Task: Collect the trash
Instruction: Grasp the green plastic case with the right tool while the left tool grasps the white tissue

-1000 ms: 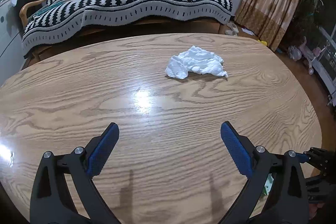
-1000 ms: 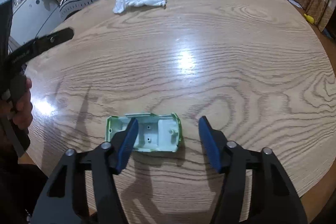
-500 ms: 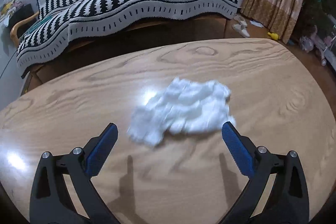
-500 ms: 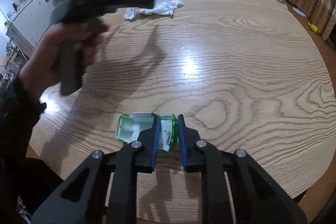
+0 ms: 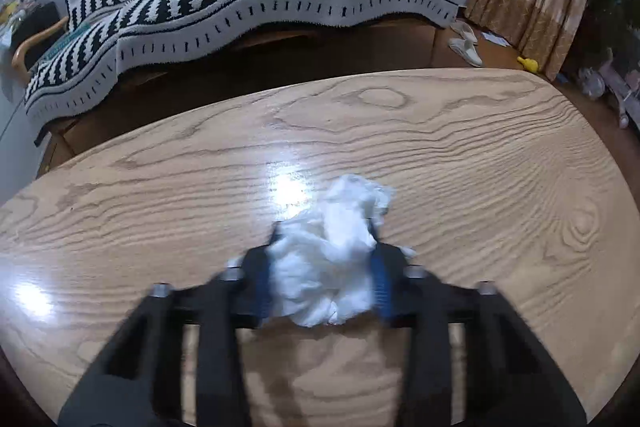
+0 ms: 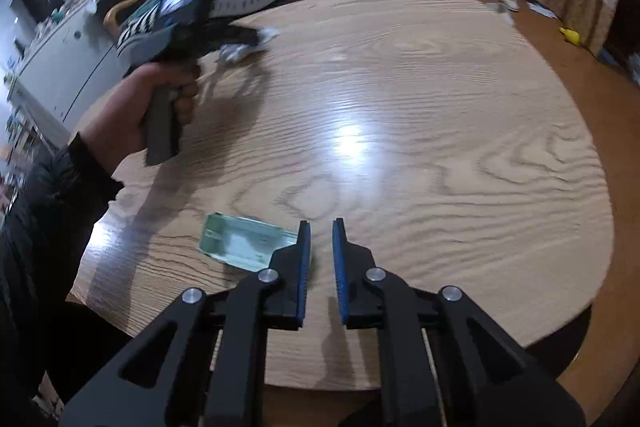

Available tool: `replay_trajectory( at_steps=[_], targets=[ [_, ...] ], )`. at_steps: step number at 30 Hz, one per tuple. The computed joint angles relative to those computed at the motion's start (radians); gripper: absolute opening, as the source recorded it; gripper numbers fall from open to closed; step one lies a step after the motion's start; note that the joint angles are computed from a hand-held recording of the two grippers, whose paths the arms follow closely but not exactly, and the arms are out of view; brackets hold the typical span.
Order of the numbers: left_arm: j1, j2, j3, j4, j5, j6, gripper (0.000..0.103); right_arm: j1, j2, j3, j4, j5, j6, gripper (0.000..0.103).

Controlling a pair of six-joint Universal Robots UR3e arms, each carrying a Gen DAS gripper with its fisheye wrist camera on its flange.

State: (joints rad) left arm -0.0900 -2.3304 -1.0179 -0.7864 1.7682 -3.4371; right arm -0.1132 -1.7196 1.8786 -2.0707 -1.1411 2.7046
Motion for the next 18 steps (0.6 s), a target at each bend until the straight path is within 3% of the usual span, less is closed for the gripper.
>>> replay_trajectory(
  at_steps=[2, 8, 10, 11, 12, 18],
  targets=[
    [-0.001, 0.041, -0.044, 0.001, -0.025, -0.022, 0.025, -0.053, -0.035, 0.022, 0.016, 0.015, -0.01, 0.009],
    [-0.079, 0.208, -0.228, 0.047, 0.041, 0.001, 0.022, -0.076, -0.078, 0.033, 0.104, 0.087, -0.131, 0.012],
    [-0.105, 0.31, -0.341, 0.065, 0.052, 0.008, 0.022, -0.042, -0.073, 0.034, 0.083, 0.081, -0.129, 0.052],
    [-0.118, 0.37, -0.404, 0.063, 0.057, 0.01, 0.022, -0.023, -0.071, 0.044, 0.054, 0.087, -0.135, 0.091],
    [-0.126, 0.411, -0.444, 0.06, 0.061, 0.009, 0.022, -0.005, -0.077, 0.065, 0.001, 0.087, -0.137, 0.095],
    [-0.159, 0.66, -0.696, 0.073, 0.046, -0.021, 0.022, 0.164, 0.063, 0.025, -0.141, -0.037, -0.148, 0.095]
  ],
)
